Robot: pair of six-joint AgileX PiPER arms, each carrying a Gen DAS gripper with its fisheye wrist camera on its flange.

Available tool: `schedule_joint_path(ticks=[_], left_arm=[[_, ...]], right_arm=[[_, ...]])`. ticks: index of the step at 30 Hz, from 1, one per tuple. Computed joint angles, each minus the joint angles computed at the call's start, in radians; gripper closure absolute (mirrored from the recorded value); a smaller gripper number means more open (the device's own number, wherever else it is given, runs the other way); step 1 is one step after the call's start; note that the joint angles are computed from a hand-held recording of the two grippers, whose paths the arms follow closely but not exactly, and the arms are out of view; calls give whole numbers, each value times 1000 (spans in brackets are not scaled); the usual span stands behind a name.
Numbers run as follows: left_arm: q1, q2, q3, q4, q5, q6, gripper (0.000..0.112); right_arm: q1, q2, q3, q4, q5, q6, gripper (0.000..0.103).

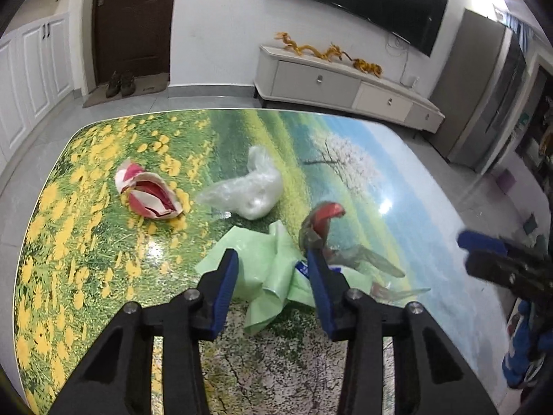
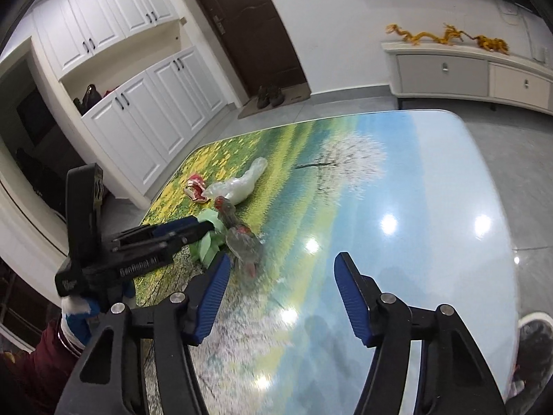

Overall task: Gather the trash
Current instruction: 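Grasp the green paper bag with the left gripper while the right grasps the plastic bottle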

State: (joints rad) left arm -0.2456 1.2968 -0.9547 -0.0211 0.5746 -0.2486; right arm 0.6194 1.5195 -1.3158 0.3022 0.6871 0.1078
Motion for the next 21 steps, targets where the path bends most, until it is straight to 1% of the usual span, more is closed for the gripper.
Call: schedule_joint_path(ticks=[1,5,8,11,13,15,18,19,20,21], left_arm=[[-1,-2,5,-5,-3,10,79],[0,-34,52,-43,-17,63,88],[-10,-83,103,2,-30,18,91],[-1,-115,121,16,-26,-6,93],[10,-139,136,15,-26,-18,93],[16,-155,144,32,-20,-42,94],[12,-173,148,76,-3,-90,94],[-2,-185,150,102,9,-124,94],[-11,-197,151,127,21,-153,94],[-24,-208,150,156,32,-184,94]], right_arm=[[4,19,-15,9,0,-11,43],[23,110,-91,45,11,-53,45],[47,174,-147,52,22,-70,49],[67,217,-181,50,31,-73,55],[81,245,-207,45,40,-72,58],[90,272,-236,37,52,-74,62],[106,309,-275,3,72,-55,76],[112,317,-283,-11,79,-44,83],[120,323,-290,-32,83,-31,88],[128,324,-290,-53,83,-15,89]])
